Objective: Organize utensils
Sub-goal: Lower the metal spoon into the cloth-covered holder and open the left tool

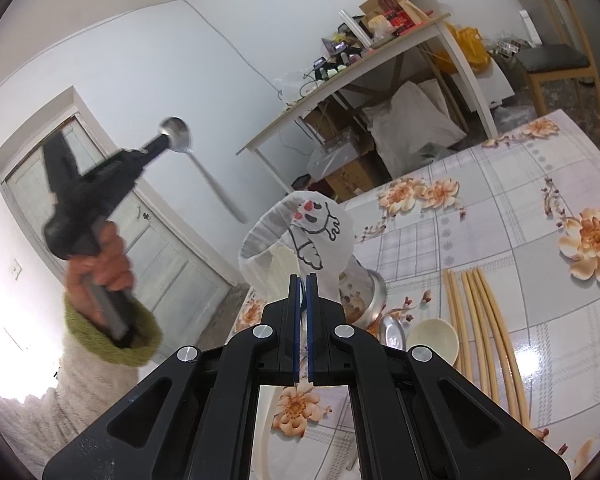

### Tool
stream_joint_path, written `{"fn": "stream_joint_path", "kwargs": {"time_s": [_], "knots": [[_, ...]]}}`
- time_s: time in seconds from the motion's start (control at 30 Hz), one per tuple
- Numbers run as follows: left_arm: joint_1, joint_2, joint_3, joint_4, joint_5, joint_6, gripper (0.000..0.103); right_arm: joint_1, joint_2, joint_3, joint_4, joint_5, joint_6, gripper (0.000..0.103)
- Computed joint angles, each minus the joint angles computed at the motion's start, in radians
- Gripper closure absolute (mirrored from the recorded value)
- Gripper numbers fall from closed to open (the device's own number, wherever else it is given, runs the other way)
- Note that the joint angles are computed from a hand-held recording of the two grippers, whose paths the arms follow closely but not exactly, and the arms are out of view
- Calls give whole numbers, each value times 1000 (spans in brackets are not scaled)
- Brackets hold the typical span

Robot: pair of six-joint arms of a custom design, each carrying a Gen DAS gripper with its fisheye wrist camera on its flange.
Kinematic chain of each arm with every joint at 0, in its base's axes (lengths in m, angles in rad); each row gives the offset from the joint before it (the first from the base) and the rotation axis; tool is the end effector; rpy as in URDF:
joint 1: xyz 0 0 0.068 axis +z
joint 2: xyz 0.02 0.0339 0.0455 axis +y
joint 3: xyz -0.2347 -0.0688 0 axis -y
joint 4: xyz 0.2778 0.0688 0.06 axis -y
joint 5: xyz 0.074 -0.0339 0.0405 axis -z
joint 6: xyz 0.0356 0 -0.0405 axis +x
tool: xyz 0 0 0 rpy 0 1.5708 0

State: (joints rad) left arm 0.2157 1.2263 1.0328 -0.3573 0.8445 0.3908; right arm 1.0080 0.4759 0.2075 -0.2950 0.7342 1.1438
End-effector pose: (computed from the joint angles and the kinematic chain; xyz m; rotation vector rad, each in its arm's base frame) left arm 0.3066 0.0399 0.2888 0.6415 1.8500 -0.4970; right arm 0.1162 0.1396 0.1516 0.5544 1.9520 0.6002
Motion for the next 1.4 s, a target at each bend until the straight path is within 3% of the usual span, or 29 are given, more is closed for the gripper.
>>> {"fn": "stream_joint_path", "kwargs": {"time_s": [0.1, 0.37, 0.67, 0.87, 1.07, 1.2, 1.4], "knots": [[-56, 16, -85, 121, -95, 12, 102, -13, -8, -11, -5, -22, 10, 102], [-80, 27, -283, 371, -172, 67, 102, -22, -22, -19, -19, -44, 17, 102], [-93, -8, -420, 453, -222, 183, 102, -4, -29, -10, -40, -30, 21, 102], [-119, 14, -402, 344, -302, 260, 101, 37, -23, 10, -70, 12, 42, 102], [-101, 44, -297, 156, -283, 262, 98, 66, -11, 36, -101, 53, 54, 102], [-67, 96, -195, 0, -216, 256, 84, 82, -1, 55, -117, 77, 53, 102], [3, 85, -162, -72, -101, 224, 56, 83, -35, 85, -167, 103, 21, 102]]}}
